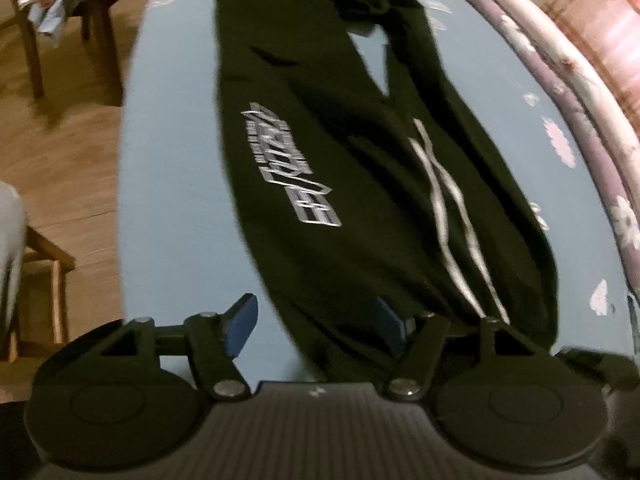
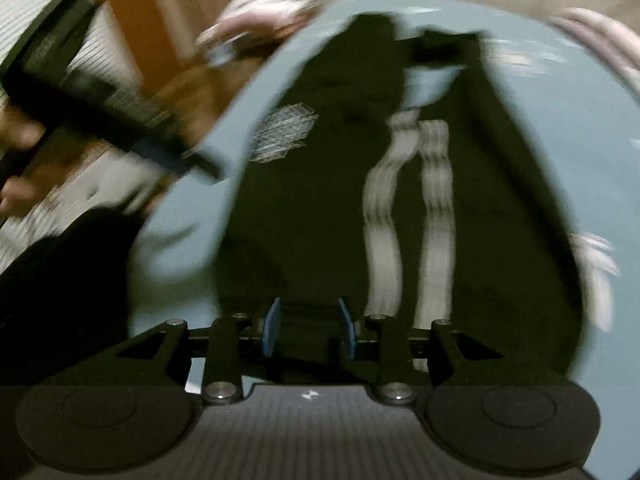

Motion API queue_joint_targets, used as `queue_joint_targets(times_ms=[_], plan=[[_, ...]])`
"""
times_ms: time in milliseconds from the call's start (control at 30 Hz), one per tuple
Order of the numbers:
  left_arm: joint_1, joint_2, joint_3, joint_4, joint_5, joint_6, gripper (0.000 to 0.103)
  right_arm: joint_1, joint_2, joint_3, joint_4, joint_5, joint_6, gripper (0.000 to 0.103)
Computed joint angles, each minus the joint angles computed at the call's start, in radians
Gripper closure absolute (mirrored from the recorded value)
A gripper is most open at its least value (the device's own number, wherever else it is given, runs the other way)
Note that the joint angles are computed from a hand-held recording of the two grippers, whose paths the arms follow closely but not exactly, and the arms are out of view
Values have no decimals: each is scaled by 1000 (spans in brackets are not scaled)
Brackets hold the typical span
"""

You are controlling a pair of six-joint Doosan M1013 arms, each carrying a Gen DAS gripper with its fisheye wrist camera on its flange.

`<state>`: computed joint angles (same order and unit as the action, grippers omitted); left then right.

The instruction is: Fold clothes

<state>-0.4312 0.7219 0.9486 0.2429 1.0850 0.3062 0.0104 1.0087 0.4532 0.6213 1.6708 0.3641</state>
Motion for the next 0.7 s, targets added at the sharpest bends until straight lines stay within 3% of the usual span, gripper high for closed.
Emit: queue_joint_targets(times_ms=[100, 167, 333, 467, 533, 700], plan=[[2, -4, 7, 21, 40, -9, 34, 30, -27, 66, -36, 11, -87, 67], [3, -4, 10, 31, 61, -10, 33, 45, -49, 114, -66, -22, -138, 66], [15, -15, 45, 1, 15, 1, 33, 71, -75, 173, -126, -112, -203, 64], [18, -8, 42, -4, 23, 26, 32, 88, -46, 130, -185, -80, -161, 67], [18, -11, 50, -6, 16, 31, 32, 90, -47, 132, -196, -69, -161, 86], [22, -25, 84, -19, -15, 18, 32, 91, -14, 67, -197, 32, -138, 89]])
